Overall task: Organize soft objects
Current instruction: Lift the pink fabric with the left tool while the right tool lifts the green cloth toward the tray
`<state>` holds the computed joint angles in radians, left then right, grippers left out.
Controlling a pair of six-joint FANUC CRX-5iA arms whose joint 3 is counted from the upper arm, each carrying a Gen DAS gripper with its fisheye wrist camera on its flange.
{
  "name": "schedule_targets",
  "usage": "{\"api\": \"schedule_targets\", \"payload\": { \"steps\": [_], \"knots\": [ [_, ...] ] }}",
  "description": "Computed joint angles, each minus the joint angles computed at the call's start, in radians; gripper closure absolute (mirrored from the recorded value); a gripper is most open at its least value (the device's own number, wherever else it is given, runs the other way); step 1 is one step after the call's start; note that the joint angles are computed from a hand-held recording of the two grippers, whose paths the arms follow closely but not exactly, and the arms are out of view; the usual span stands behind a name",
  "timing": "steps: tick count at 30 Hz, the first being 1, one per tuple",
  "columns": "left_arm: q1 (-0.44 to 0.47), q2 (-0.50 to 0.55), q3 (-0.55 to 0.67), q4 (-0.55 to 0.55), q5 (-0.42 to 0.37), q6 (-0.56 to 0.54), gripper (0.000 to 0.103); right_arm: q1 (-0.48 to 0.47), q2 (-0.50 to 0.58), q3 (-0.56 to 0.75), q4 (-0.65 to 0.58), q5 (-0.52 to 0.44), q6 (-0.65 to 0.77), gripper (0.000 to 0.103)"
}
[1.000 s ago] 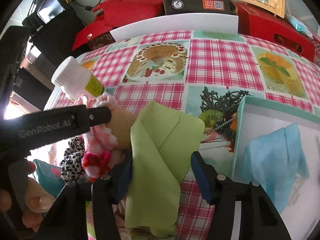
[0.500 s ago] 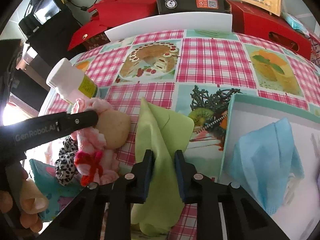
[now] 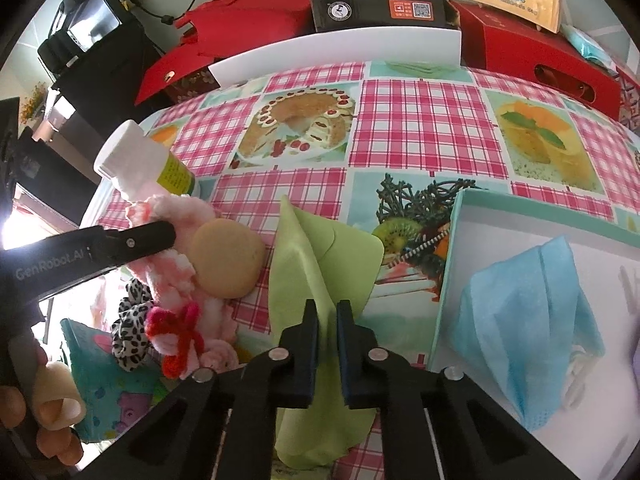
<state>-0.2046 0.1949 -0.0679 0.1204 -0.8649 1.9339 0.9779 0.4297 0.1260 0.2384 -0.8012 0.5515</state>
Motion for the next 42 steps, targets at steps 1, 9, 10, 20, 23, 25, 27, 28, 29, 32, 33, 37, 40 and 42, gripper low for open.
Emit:
{"api": "schedule_targets", "payload": {
  "steps": [1, 9, 10, 20, 23, 25, 27, 28, 29, 32, 33, 37, 40, 42],
  "knots": [
    [0.002, -0.004, -0.004, 0.002, 0.004, 0.0, 0.089, 0.0, 0.0, -0.001, 0.003, -0.001, -0.003, 0.094],
    [0.004, -0.027, -0.021, 0.002, 0.035, 0.011, 0.089, 0.003, 0.0, -0.005, 0.013, 0.005, 0.003, 0.098],
    [0.006, -0.033, -0.026, 0.004, 0.043, 0.01, 0.089, 0.002, -0.002, -0.006, 0.013, 0.008, 0.002, 0.098],
    [0.005, -0.096, -0.061, 0.004, 0.111, 0.018, 0.089, 0.005, -0.037, -0.043, 0.034, 0.054, -0.022, 0.098],
    [0.005, -0.116, -0.068, 0.002, 0.127, 0.018, 0.089, 0.003, -0.047, -0.054, 0.031, 0.073, -0.026, 0.098],
    [0.004, -0.127, -0.071, -0.004, 0.134, 0.023, 0.089, 0.002, -0.053, -0.06, 0.036, 0.083, -0.032, 0.098],
    [0.003, -0.134, -0.071, -0.009, 0.139, 0.025, 0.089, 0.0, -0.062, -0.069, 0.032, 0.098, -0.034, 0.098],
    [0.002, -0.138, -0.071, -0.011, 0.14, 0.025, 0.089, -0.001, -0.068, -0.075, 0.031, 0.107, -0.037, 0.098],
    [0.001, -0.141, -0.072, -0.011, 0.143, 0.024, 0.089, -0.002, -0.073, -0.079, 0.031, 0.114, -0.039, 0.098],
    [0.001, -0.15, -0.078, -0.006, 0.153, 0.019, 0.089, -0.004, -0.087, -0.092, 0.023, 0.137, -0.041, 0.098],
    [0.001, -0.154, -0.079, -0.005, 0.156, 0.018, 0.089, -0.005, -0.09, -0.094, 0.016, 0.144, -0.037, 0.098],
    [0.0, -0.169, -0.087, -0.005, 0.17, 0.02, 0.089, -0.01, -0.105, -0.109, 0.007, 0.178, -0.04, 0.098],
    [0.002, -0.184, -0.097, 0.003, 0.186, 0.015, 0.089, -0.014, -0.12, -0.124, 0.001, 0.206, -0.049, 0.098],
    [0.002, -0.195, -0.102, 0.004, 0.195, 0.016, 0.089, -0.017, -0.134, -0.137, -0.003, 0.232, -0.051, 0.098]
  ]
}}
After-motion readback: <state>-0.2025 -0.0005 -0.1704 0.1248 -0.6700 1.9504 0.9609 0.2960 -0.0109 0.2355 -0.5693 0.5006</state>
